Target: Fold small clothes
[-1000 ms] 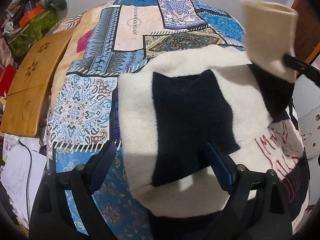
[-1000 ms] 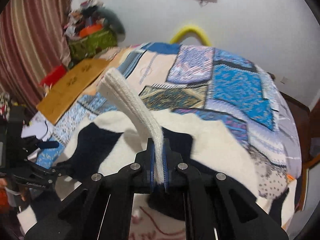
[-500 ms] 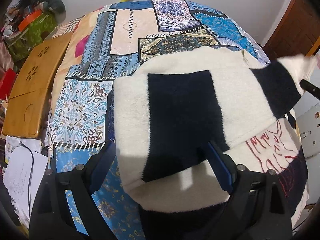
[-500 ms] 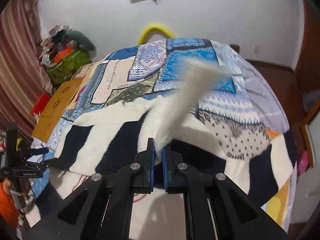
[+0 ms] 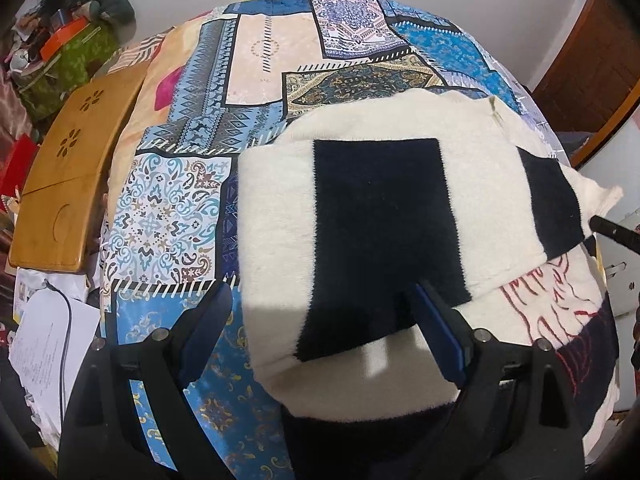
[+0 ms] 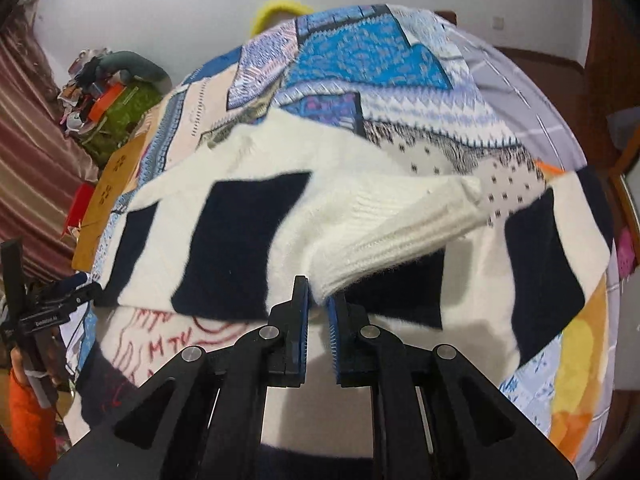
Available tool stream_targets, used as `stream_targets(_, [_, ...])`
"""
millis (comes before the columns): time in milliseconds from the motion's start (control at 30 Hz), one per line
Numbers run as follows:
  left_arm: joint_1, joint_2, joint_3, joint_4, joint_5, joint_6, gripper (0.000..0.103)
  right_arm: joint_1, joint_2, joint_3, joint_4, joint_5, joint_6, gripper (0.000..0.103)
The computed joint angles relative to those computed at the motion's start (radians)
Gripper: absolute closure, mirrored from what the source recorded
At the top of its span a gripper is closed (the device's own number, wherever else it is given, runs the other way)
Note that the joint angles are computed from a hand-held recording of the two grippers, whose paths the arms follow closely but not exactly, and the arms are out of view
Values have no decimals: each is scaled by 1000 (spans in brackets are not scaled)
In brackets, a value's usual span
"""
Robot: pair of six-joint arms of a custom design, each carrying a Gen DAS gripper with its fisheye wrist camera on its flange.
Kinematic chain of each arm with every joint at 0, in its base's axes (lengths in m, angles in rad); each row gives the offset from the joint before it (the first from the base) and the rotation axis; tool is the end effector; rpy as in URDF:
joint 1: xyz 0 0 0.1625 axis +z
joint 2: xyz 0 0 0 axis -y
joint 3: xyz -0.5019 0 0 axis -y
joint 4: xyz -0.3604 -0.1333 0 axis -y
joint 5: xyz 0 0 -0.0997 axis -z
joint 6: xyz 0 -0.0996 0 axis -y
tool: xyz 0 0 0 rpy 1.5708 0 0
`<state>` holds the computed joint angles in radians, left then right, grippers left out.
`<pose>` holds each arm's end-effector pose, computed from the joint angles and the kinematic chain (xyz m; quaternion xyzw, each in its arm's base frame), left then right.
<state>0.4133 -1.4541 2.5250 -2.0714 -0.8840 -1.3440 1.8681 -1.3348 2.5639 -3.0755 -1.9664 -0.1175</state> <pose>-0.1716 -0.2898 0.2260 0.0102 0.9085 -0.2234 0.3531 0.1959 -0.3155 0.2496 0.1736 -0.9560 0.1516 0.1818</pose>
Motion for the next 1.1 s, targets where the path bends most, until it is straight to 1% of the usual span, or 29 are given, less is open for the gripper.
stream_targets(200, [7, 32, -4, -34, 0, 29, 12, -25, -39, 14, 26, -38, 17, 92])
stream_targets(367, [18, 67, -16, -78, 2, 68, 12, -61, -94, 6, 35, -70, 10, 87])
stream_targets(500, [29, 113, -47, -111, 12, 125, 12, -83, -148, -10, 38, -80, -8, 72])
stream_targets(700, [48, 191, -116, -182, 40, 225, 12, -121, -243, -49, 52, -93, -53, 61])
stream_targets(733, [53, 202, -124, -195, 42, 241, 12, -138, -262, -56, 54, -98, -68, 58])
stream_targets(800, [64, 236, -143, -227, 43, 274, 12, -166, -277, -65, 47, -103, -89, 55])
stream_targets(933, [89, 308, -171, -296, 27, 336, 12, -257, -305, -71, 37, -107, -129, 54])
stream_targets(1100, [111, 378, -194, -349, 1, 382, 12, -406, -310, -58, 37, -68, -160, 54])
